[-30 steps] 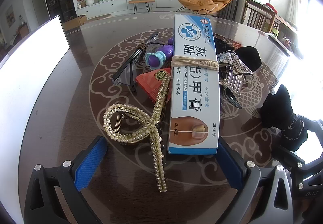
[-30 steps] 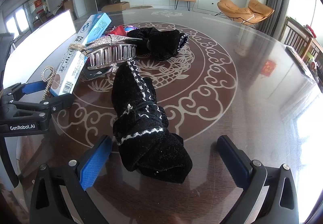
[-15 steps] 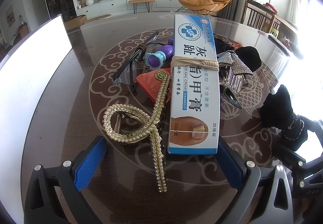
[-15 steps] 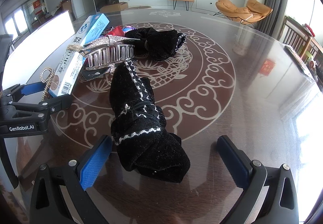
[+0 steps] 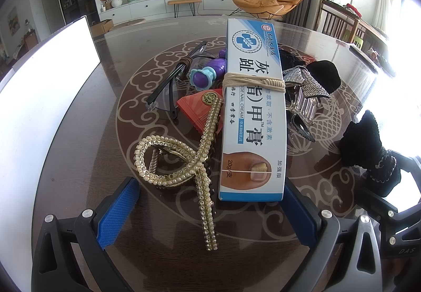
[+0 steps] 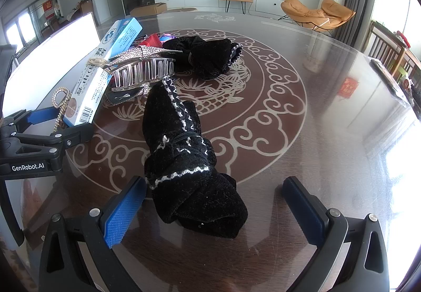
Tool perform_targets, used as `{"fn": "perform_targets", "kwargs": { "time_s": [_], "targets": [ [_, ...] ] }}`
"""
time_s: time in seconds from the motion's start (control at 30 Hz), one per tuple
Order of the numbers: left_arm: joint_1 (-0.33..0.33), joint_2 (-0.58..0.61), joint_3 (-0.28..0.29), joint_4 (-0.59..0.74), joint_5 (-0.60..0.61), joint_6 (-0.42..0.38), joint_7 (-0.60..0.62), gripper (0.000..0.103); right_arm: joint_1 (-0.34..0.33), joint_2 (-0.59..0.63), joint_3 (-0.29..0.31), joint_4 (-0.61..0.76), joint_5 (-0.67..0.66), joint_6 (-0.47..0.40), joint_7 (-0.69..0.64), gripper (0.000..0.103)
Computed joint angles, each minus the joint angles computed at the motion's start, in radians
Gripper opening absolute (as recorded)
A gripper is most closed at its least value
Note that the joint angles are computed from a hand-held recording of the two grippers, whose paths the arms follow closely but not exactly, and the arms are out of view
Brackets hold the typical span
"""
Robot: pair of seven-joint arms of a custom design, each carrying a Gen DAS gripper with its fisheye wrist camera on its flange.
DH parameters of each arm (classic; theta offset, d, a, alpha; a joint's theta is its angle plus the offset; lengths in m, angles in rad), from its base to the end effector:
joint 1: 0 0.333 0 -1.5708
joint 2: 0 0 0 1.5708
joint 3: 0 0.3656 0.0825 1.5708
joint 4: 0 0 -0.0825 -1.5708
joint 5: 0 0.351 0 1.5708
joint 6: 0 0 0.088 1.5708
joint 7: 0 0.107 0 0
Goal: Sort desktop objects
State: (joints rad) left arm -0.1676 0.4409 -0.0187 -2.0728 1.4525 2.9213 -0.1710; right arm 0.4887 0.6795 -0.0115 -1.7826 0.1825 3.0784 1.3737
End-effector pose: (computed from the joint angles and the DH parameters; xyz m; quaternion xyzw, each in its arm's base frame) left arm 0.5609 -0.1681 0.2976 -0.7292 0.6096 -0.1991 0.2389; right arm 0.6379 0.3151 0.3072 -0.8196 0.4858 -0.1578 0.2596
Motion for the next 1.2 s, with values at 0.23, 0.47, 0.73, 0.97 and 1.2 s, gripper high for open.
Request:
{"fn": "perform_targets", "kwargs": {
  "time_s": [0.23, 0.47, 0.73, 0.97, 1.2],
  "targets": [
    [0.001, -0.001, 0.001, -0.001, 0.0, 0.001, 0.001, 0.103, 0.018, -0.019, -0.009, -0.045, 0.005, 0.028, 0.009, 0.103],
    [0.001, -0.001, 0.001, -0.001, 0.0, 0.001, 0.001, 0.103, 0.019, -0.019, -0.01, -0.045, 0.007, 0.027, 0.007, 0.103],
    [0.001, -0.001, 0.001, -0.001, 0.001, 0.002, 0.001, 0.103, 0.019, -0.019, -0.01, -0.044, 0.008, 0.027, 0.007, 0.103],
    [0.001, -0.001, 0.001, -0.001, 0.001, 0.001, 0.001, 0.103, 0.021, -0.019, -0.011, -0.046, 0.008, 0.028, 0.007, 0.103],
    [0.001, -0.001, 0.001, -0.001, 0.001, 0.001, 0.0, 0.103, 0.022, -0.019, -0.012, -0.046, 0.008, 0.028, 0.008, 0.103]
  ]
}}
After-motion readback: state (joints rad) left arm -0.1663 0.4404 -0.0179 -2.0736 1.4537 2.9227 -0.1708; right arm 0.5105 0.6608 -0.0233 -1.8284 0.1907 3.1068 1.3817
